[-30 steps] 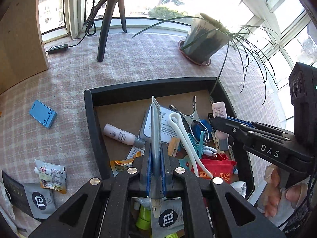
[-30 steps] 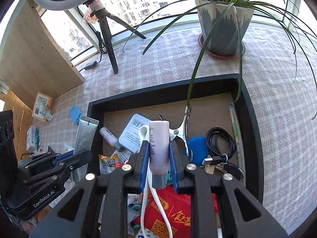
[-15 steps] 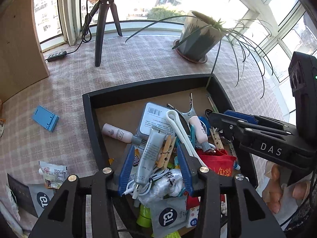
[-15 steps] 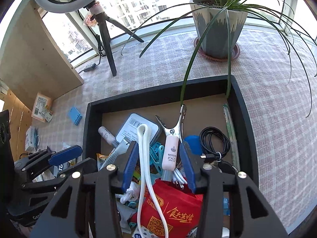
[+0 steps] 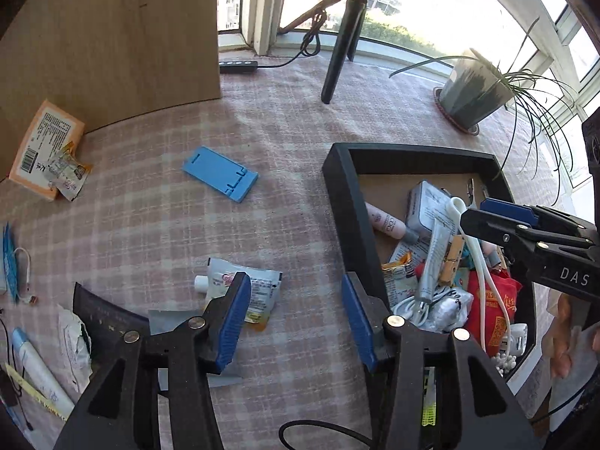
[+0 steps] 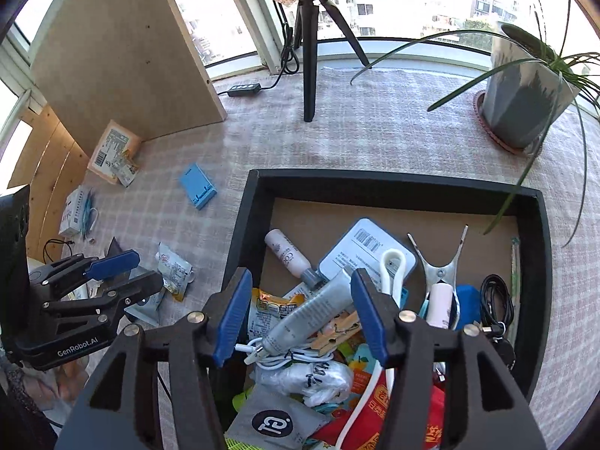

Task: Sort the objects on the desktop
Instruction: 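Move both tools back to the white paper packet and blue phone stand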

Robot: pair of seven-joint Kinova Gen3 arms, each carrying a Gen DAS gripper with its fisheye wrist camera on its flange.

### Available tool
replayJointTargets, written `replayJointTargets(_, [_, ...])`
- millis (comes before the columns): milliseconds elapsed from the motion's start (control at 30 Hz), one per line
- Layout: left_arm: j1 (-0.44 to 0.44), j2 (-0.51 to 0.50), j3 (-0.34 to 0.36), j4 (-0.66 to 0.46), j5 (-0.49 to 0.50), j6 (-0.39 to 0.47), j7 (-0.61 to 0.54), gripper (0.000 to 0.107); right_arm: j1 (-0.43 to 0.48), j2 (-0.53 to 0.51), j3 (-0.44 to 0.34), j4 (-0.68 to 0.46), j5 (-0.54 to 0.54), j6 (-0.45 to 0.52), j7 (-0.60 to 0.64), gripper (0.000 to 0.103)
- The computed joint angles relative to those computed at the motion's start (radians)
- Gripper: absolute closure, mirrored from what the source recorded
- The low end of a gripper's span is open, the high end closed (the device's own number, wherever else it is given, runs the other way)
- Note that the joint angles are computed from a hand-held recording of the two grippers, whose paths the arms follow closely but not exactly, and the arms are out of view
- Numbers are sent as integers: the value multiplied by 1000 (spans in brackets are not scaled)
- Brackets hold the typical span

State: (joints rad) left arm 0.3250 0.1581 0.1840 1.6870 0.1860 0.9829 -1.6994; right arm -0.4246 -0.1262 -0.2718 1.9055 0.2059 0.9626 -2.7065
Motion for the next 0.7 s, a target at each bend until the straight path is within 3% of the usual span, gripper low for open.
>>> replayJointTargets(300, [-187, -36, -112, 75, -51, 8, -99, 40, -40, 206, 57, -181, -52, -40, 250, 34])
replayJointTargets(400, [-246, -24, -139, 83, -68, 24, -122, 33, -44, 277, 81, -238, -87, -36, 336, 34])
replayJointTargets(600, [-347, 37, -160, 73, -20, 77, -167, 33, -45, 400, 113, -338, -143, -16, 477, 34])
replayJointTargets(700, [-346, 52, -153, 83, -29, 57, -158, 33, -46, 454, 128, -386, -162, 0, 517, 34])
